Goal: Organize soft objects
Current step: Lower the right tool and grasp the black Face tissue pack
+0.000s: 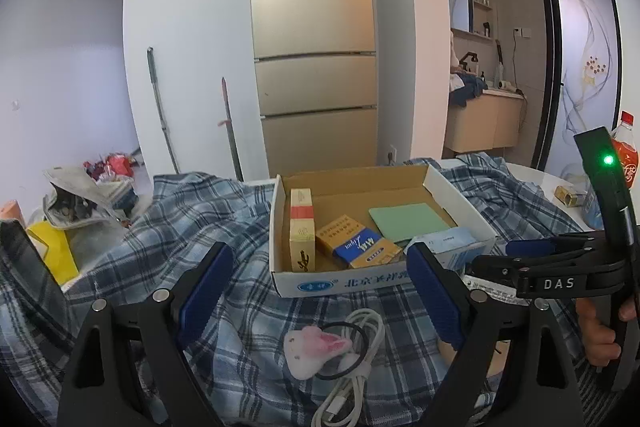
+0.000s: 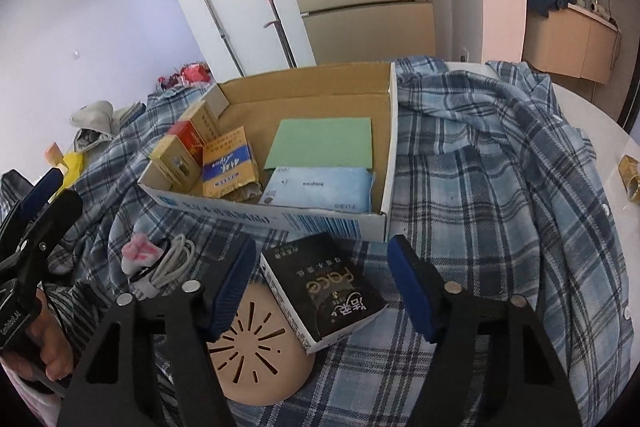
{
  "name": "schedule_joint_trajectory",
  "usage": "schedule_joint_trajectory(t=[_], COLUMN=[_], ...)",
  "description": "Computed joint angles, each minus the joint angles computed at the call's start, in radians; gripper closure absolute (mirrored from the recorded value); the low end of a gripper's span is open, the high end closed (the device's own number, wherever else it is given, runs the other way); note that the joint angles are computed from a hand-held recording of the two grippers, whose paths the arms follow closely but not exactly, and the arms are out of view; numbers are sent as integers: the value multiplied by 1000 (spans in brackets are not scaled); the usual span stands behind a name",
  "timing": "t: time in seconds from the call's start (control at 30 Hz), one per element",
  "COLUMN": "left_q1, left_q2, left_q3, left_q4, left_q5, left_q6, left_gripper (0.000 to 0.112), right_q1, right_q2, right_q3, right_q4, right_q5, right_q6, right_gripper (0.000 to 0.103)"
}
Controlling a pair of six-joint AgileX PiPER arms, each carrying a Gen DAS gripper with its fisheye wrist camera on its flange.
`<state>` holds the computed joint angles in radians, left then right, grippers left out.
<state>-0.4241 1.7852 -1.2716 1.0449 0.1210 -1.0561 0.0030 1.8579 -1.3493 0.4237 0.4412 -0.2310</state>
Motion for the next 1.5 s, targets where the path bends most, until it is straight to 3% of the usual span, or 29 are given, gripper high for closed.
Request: schedule_joint_trajectory(t=[0.07,0.27,0.63,0.73,0.9,1.1,1.27,1.5], left_q1=[2,-8,-14,-12,-11,-11,-14,-9], left_q2=[2,0,0,-1,-3,3,4,5], left_q3=[-2,5,3,6,8,3,1,-1], left_q4=[-66,-68,-109,-81,-124,-222,-253,-366], left_q5=[-5,-17,-14,-20,-21,-23,-18,-27], left_q6=[66,95,140,114,155,261,294,415], left_gripper=[22,22,22,22,22,22,22,22], right_q1=[4,-43,-46,-33,-15,-10,-3,2], right_q2=[25,67,69,61,55,45,79,30], right_q3=[-31,-81,-88,-77,-69,-55,-99,-38], right_q4=[-78,84,162,153,144,150,103,128], right_q5=[30,125,171,160,150,144,197,126], right_q6=[88,-41,-151,-169,-193,-228,-183,-219], right_gripper=[40,40,39,41,56,57,53,57])
